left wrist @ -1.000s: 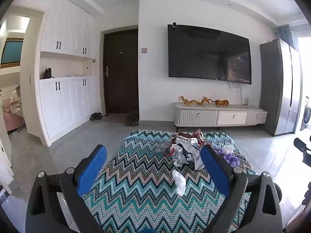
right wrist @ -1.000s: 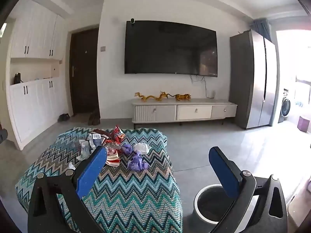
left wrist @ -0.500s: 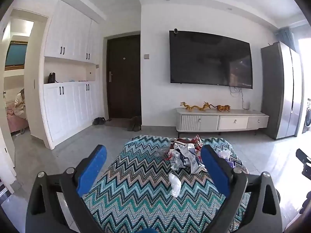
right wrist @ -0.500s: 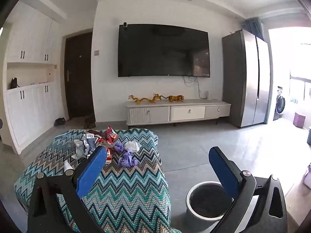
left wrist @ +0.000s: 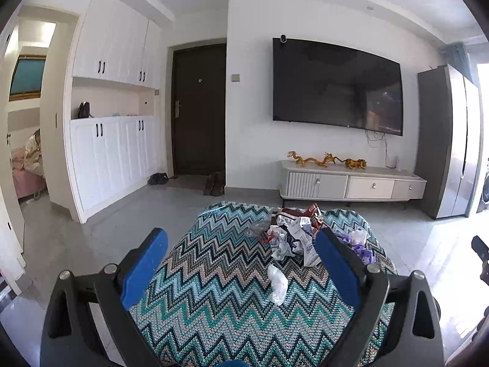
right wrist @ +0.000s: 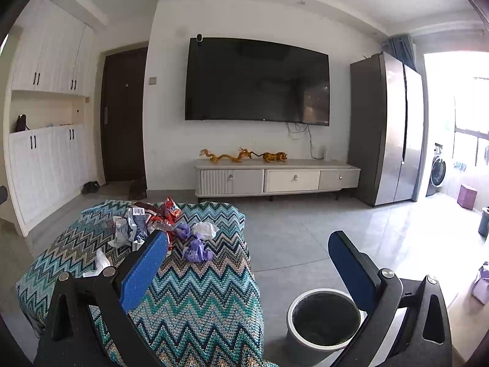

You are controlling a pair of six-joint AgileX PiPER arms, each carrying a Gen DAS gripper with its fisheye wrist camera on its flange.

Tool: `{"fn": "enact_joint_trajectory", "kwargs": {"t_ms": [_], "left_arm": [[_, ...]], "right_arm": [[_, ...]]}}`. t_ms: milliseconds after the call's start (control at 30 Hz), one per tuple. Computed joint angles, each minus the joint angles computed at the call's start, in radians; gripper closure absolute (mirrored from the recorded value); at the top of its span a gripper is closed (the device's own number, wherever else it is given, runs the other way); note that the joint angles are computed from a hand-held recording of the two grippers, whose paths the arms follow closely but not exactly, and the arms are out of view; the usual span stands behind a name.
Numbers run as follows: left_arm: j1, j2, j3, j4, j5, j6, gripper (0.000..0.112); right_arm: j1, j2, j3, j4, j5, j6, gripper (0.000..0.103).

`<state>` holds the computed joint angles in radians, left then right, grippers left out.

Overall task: Collect trash
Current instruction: 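Approach the trash-covered ottoman with both tools open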

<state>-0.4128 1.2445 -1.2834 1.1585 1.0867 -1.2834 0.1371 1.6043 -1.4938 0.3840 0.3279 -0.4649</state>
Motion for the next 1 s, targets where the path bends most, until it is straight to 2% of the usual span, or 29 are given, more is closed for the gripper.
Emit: {"fn": "enact_joint_trajectory", "kwargs": {"t_ms": [667, 1000], "left_arm": [[0.235, 0.130, -0.057, -0.093, -0.163, 0.064, 0.015], [0.281, 0.219, -0.127, -0.135, -0.210, 0.138, 0.015]], "right_arm": [[0.042, 0.168, -0.197, -0.256, 0.004, 0.268, 0.000], [0.016, 0.249, -0.290, -0.212, 0.031, 0.251, 0.000]]}}
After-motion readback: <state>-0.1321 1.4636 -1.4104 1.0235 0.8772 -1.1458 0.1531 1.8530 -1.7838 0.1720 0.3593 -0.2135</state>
